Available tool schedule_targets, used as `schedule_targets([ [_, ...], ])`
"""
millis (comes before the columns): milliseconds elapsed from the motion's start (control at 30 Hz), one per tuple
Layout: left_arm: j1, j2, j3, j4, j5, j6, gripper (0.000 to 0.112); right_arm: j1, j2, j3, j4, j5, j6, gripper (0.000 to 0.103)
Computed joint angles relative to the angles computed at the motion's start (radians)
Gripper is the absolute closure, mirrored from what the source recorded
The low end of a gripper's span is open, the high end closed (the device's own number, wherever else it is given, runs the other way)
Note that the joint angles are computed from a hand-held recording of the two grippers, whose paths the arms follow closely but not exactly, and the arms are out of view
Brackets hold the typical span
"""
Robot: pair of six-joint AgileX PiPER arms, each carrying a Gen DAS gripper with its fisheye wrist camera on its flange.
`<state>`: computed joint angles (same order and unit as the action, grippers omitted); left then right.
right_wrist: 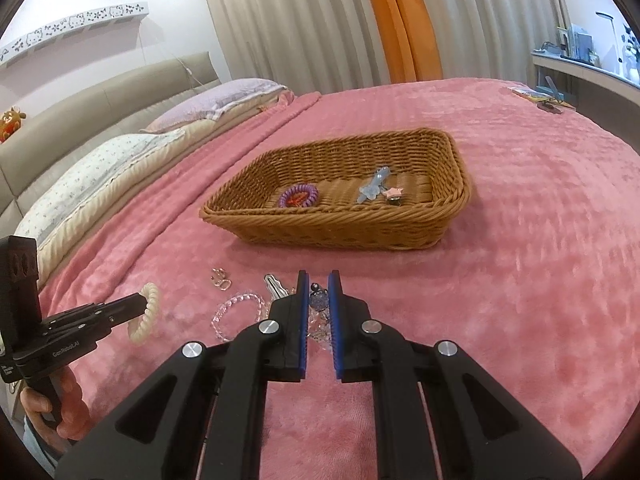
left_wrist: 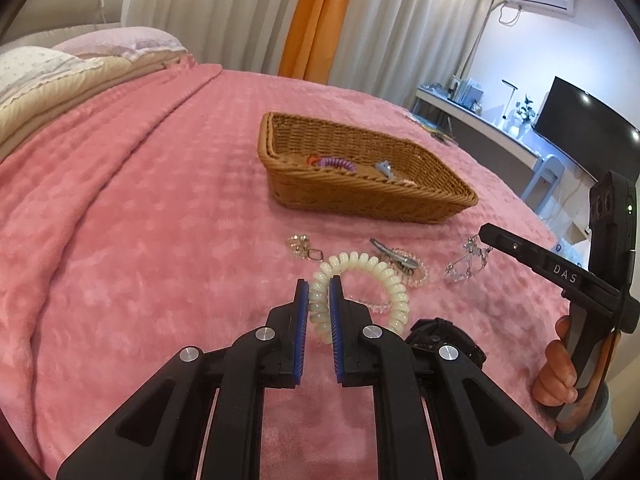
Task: Organize jewelry
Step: 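Drop the charms and cream coil into the basket with both tools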
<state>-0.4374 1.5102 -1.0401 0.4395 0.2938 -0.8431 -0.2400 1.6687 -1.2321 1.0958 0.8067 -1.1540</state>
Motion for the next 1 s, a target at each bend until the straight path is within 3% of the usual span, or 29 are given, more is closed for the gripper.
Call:
schedule_targets([
  [167,-0.006,-0.005,-0.051,-0.005,0.044,0.017,0.103,-0.009,-0.017,-0.015,-0.007,0.023,0.023,0.095],
  [367,0.009,0.052,-0.268,-0.074,0.171,0.143,0.103,0.007,-0.019,-0.142,-0.080,0.055,0.147,0.095],
  [533,0.022,0.175,-0.525,-0.125,0.262,0.244,0.103,0.049,0.030,-0.332,-0.140,0.057,0.249,0.095],
  [833,0.082,0.504,-0.969,-0.272,0.379,0.394,0.103,0.142,0.296,-0.717,-0.319,0.055,0.463,0.095],
  [1000,0.101,0.683,-1.187,-0.338,0.473,0.447,0.103,0.175,0.481,-0.928,-0.431,0.105,0.589,0.095],
])
